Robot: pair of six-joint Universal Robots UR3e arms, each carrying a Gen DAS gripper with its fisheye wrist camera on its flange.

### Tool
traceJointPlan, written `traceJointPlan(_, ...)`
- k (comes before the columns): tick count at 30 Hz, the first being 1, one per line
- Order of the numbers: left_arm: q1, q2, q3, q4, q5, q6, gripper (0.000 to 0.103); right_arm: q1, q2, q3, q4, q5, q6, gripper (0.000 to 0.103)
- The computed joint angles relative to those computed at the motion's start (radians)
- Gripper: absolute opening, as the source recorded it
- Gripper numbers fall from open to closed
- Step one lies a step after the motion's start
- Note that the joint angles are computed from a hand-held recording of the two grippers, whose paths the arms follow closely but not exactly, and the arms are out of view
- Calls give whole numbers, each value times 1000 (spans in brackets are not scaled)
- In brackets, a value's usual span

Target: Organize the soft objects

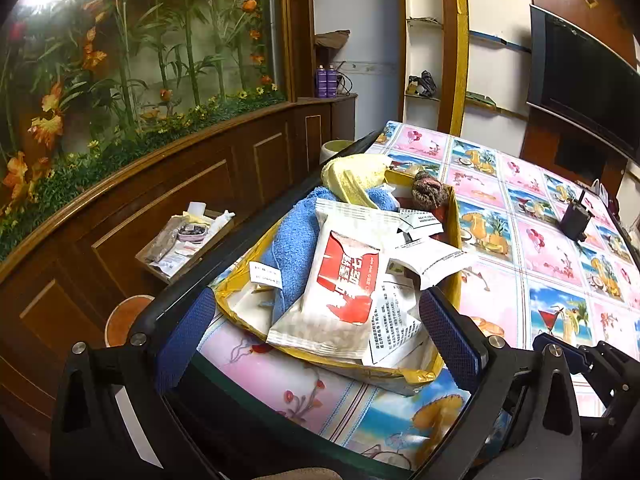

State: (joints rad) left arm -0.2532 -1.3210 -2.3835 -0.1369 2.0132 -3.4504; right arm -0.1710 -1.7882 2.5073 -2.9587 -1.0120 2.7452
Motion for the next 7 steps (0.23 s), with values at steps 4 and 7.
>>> traceJointPlan(4,-4,1,2,-3,11,5,103,23,12,-7,-4,-20,6,63)
traceJointPlan(7,-8,3,2,-6,13,5,103,32,8,-7,-2,-25,6,63)
